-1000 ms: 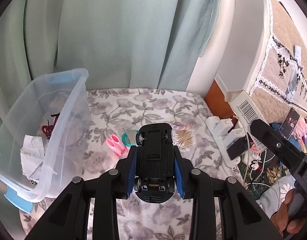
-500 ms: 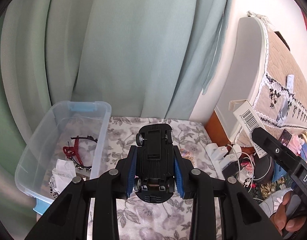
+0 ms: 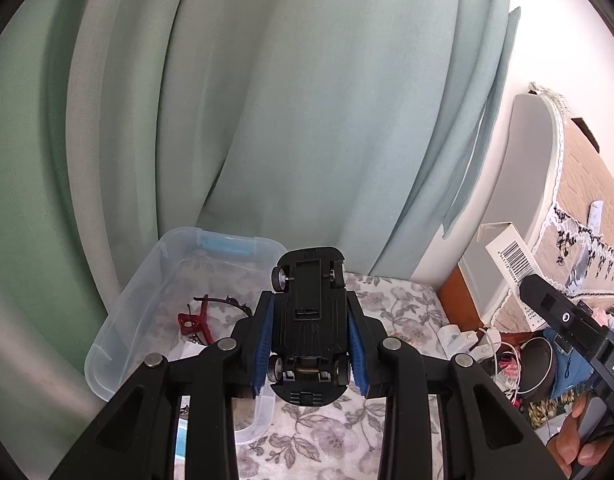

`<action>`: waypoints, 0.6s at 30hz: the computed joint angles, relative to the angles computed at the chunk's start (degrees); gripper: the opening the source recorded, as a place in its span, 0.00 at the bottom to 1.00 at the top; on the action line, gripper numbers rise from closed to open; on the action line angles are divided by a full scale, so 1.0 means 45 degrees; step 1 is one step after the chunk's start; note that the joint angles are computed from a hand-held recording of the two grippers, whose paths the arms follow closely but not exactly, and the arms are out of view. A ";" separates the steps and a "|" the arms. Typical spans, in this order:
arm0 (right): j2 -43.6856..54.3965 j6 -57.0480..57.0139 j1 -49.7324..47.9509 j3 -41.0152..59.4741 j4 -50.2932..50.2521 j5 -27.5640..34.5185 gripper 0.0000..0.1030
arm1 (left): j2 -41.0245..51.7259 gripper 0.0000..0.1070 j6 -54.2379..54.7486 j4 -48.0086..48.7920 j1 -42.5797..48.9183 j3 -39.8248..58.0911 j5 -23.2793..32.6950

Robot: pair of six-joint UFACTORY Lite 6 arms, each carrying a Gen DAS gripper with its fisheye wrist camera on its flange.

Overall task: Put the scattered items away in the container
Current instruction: 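Lower the black toy car into the box while the right tool lowers the medicine box in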

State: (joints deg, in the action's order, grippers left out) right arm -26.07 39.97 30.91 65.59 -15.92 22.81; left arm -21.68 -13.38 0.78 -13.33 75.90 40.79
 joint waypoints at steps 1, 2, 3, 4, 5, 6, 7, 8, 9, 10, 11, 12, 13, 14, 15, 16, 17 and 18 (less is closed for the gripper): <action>0.0175 0.0106 0.0132 0.0131 -0.0085 -0.0009 0.51 | -0.0053 0.32 0.0342 -0.0342 0.0318 -0.0074 -0.0003; 0.0304 0.0501 0.0398 0.0261 -0.0452 0.0074 0.51 | -0.0084 0.32 0.0739 -0.0740 0.0672 -0.0131 -0.0016; 0.0482 0.0607 0.0537 0.0374 -0.0558 0.0070 0.51 | -0.0110 0.32 0.1158 -0.1157 0.1037 -0.0192 -0.0031; 0.0684 0.0758 0.0677 0.0514 -0.0724 0.0090 0.51 | -0.0119 0.32 0.1517 -0.1497 0.1365 -0.0240 -0.0030; 0.0892 0.0938 0.0817 0.0657 -0.0926 0.0112 0.51 | -0.0130 0.32 0.1851 -0.1810 0.1682 -0.0299 -0.0043; 0.1100 0.0982 0.0898 0.0782 -0.0985 0.0097 0.51 | -0.0122 0.32 0.2258 -0.2208 0.2035 -0.0351 -0.0030; 0.1256 0.1116 0.1025 0.0899 -0.1117 0.0136 0.51 | -0.0113 0.32 0.2654 -0.2597 0.2374 -0.0408 -0.0021; 0.1445 0.1198 0.1119 0.1028 -0.1202 0.0144 0.51 | -0.0120 0.32 0.3139 -0.3058 0.2775 -0.0474 0.0015; 0.1657 0.1267 0.1214 0.1170 -0.1281 0.0142 0.51 | -0.0103 0.32 0.3576 -0.3483 0.3125 -0.0543 0.0030; 0.1866 0.1367 0.1323 0.1316 -0.1399 0.0161 0.51 | -0.0067 0.32 0.4002 -0.3899 0.3463 -0.0601 0.0064; 0.2070 0.1488 0.1444 0.1457 -0.1543 0.0193 0.51 | -0.0023 0.32 0.4279 -0.4179 0.3719 -0.0626 0.0104; 0.2262 0.1497 0.1502 0.1555 -0.1569 0.0170 0.51 | 0.0007 0.32 0.4594 -0.4482 0.4009 -0.0690 0.0122; 0.2465 0.1567 0.1596 0.1675 -0.1640 0.0161 0.51 | -0.0093 0.32 0.4752 -0.4653 0.4149 -0.0935 0.0041; 0.2682 0.1670 0.1718 0.1819 -0.1740 0.0174 0.51 | -0.0070 0.32 0.5158 -0.5041 0.4478 -0.1007 0.0085; 0.2921 0.1732 0.1829 0.1974 -0.1809 0.0187 0.51 | -0.0043 0.32 0.5520 -0.5376 0.4787 -0.1078 0.0122; 0.3174 0.1793 0.1942 0.2143 -0.1881 0.0198 0.51 | 0.0030 0.32 0.5379 -0.5299 0.4701 -0.1161 -0.0044; 0.3426 0.1796 0.2050 0.2311 -0.1897 0.0199 0.51 | 0.0080 0.32 0.5637 -0.5539 0.4955 -0.1213 -0.0018; 0.3690 0.1780 0.2155 0.2498 -0.1888 0.0205 0.51 | 0.0106 0.32 0.5946 -0.5807 0.5246 -0.1290 0.0027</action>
State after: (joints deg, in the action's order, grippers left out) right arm -9.47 47.98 40.61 76.83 -24.42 23.73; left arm -21.21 13.38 -25.36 10.28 70.09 40.91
